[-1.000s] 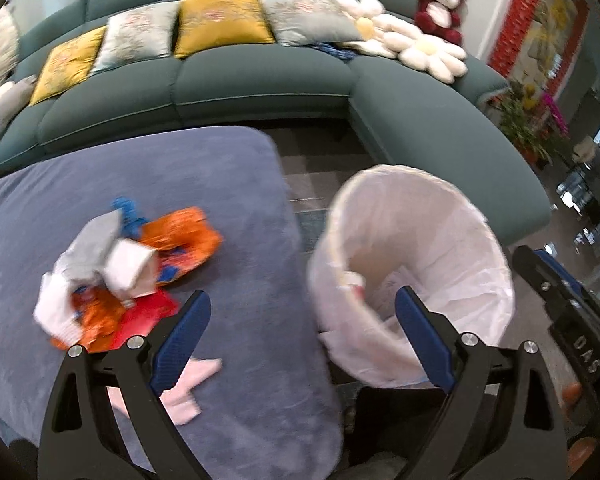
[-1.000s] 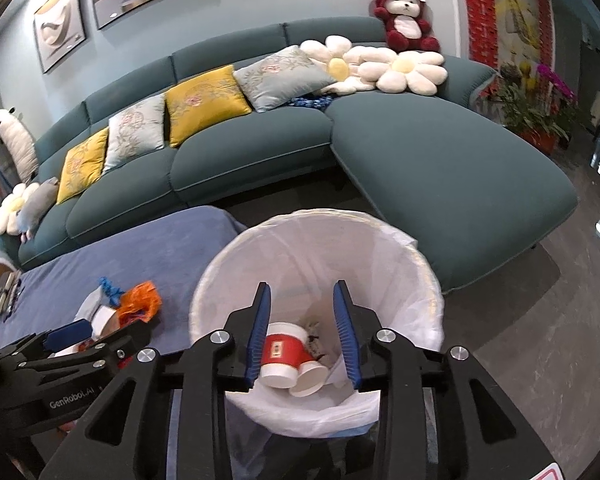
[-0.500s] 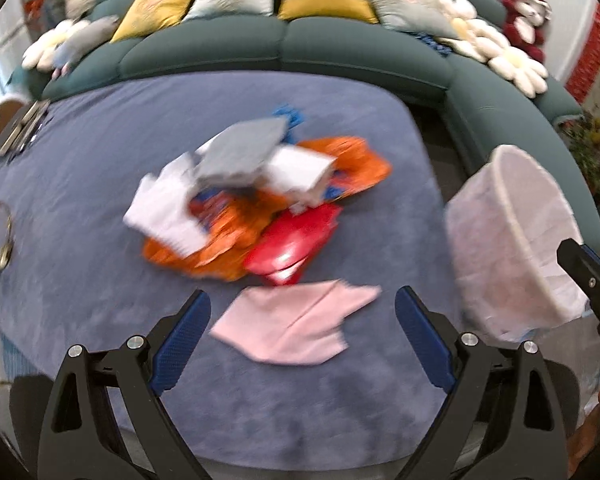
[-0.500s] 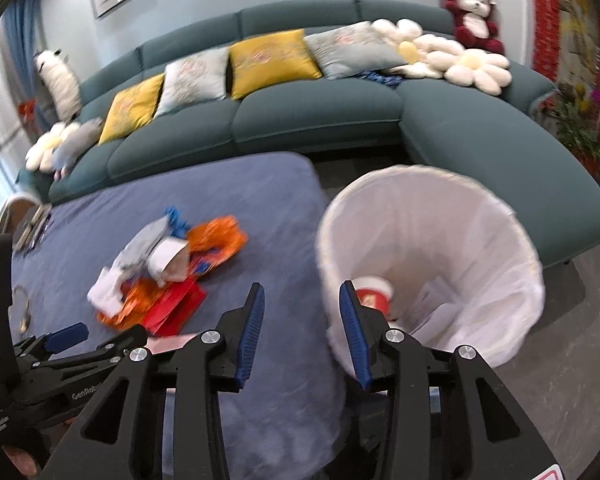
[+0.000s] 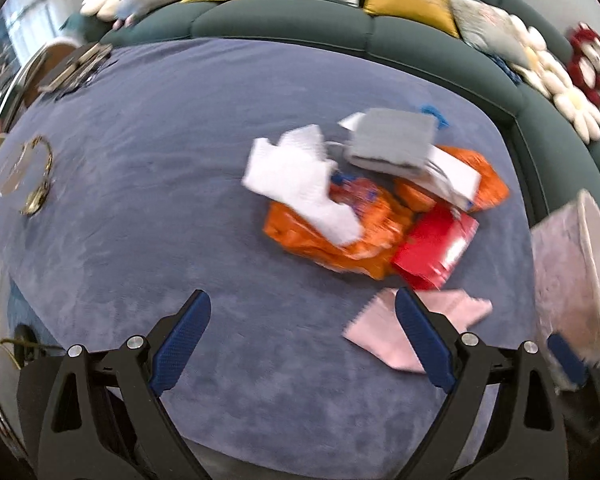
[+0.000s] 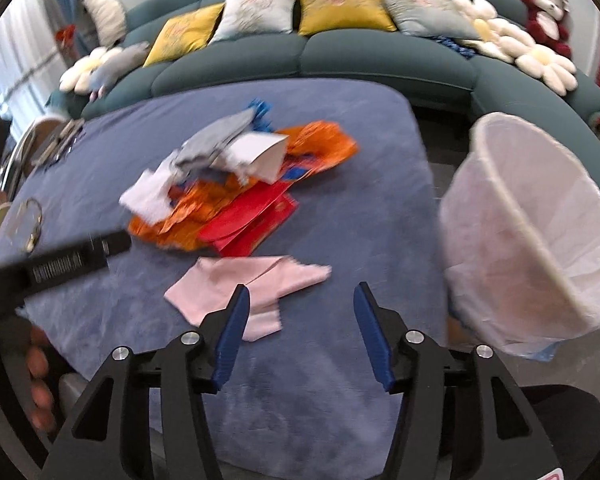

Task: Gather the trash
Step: 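Grasp the white tissue with the left gripper while the right grasps the pink cloth, then carry tissue and pink cloth over the wastebasket and open both grippers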

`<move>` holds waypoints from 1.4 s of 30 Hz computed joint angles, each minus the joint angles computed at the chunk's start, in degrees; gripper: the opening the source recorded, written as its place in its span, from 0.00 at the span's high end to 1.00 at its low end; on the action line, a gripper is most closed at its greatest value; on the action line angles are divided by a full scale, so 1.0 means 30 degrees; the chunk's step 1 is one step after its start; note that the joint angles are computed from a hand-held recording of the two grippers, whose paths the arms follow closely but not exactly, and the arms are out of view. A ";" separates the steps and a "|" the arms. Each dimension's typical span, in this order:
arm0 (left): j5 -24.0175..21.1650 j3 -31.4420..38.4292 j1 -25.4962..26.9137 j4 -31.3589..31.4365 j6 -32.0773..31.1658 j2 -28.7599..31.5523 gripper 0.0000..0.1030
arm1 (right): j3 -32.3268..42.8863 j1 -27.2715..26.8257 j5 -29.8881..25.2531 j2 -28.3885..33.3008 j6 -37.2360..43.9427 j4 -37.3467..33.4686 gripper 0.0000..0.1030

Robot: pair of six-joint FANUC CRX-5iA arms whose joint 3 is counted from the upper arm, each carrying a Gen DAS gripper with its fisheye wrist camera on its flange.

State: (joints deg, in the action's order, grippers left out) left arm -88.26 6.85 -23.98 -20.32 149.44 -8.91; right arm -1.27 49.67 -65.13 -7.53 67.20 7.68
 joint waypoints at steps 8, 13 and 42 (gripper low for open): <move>0.1580 -0.1465 0.2618 0.1069 -0.0842 -0.0908 0.12 | 0.0563 0.0283 -0.0357 0.1334 0.0411 -0.0882 0.46; 0.3080 -0.2366 0.4465 0.2384 -0.1761 -0.0928 0.12 | 0.0879 0.0408 -0.0405 0.2077 0.0426 -0.0989 0.42; 0.2260 0.0515 0.2548 0.1252 -0.2212 -0.0390 0.94 | 0.1141 0.0079 -0.0116 0.1142 0.0670 -0.1149 0.96</move>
State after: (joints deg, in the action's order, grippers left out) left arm -81.48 8.39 -16.34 -16.56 142.80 -10.08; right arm 2.15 49.90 -65.48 -4.11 69.21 4.23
